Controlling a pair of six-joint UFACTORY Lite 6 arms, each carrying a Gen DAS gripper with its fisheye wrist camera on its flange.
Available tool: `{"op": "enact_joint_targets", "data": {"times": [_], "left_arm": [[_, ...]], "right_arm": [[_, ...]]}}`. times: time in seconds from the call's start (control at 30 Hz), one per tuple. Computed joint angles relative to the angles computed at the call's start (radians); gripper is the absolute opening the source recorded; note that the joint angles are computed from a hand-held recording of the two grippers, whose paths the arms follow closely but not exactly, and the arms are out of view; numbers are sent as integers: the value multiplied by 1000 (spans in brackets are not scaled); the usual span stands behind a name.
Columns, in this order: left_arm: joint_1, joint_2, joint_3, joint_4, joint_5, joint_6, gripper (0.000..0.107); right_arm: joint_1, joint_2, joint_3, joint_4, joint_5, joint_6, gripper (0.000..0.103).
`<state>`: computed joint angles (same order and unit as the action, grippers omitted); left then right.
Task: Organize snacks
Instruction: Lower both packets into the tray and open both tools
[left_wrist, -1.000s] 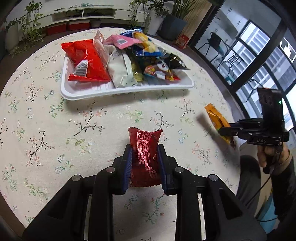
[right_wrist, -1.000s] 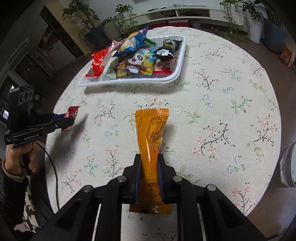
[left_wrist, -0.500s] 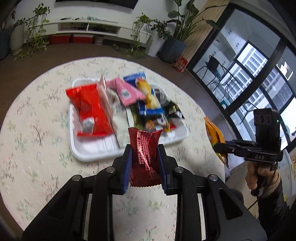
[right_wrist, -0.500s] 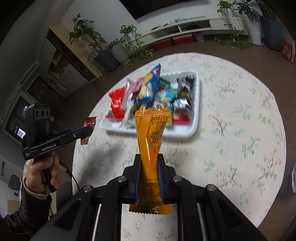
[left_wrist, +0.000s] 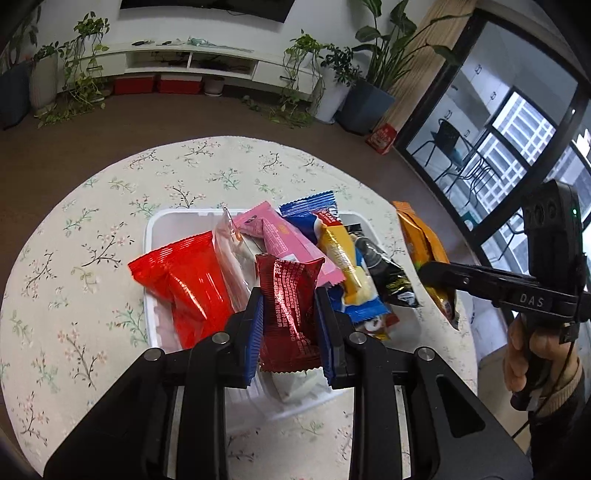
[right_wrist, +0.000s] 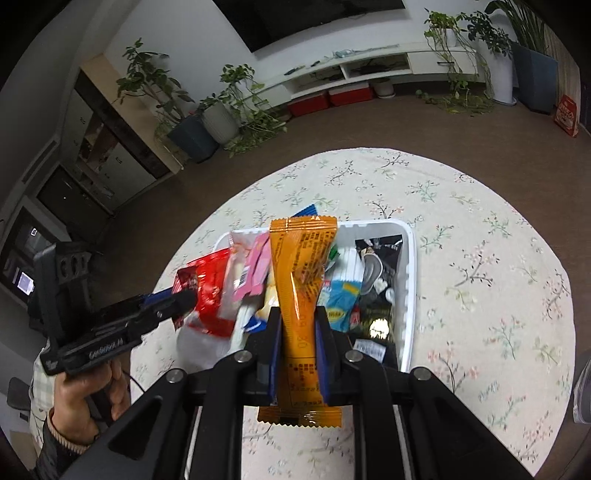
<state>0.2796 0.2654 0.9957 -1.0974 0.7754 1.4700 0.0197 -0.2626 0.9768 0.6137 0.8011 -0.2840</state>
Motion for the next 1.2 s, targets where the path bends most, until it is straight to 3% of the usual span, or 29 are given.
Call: {"op": "enact_joint_targets", "data": {"times": [0.47, 1.2], "left_arm": [[-99, 223, 98, -144, -169, 107, 24], [-93, 160, -20, -294, -210, 283, 29]], "right_arm": [[66, 206, -1, -34, -162, 25, 19], [143, 131, -43, -130, -202, 181, 38]]}}
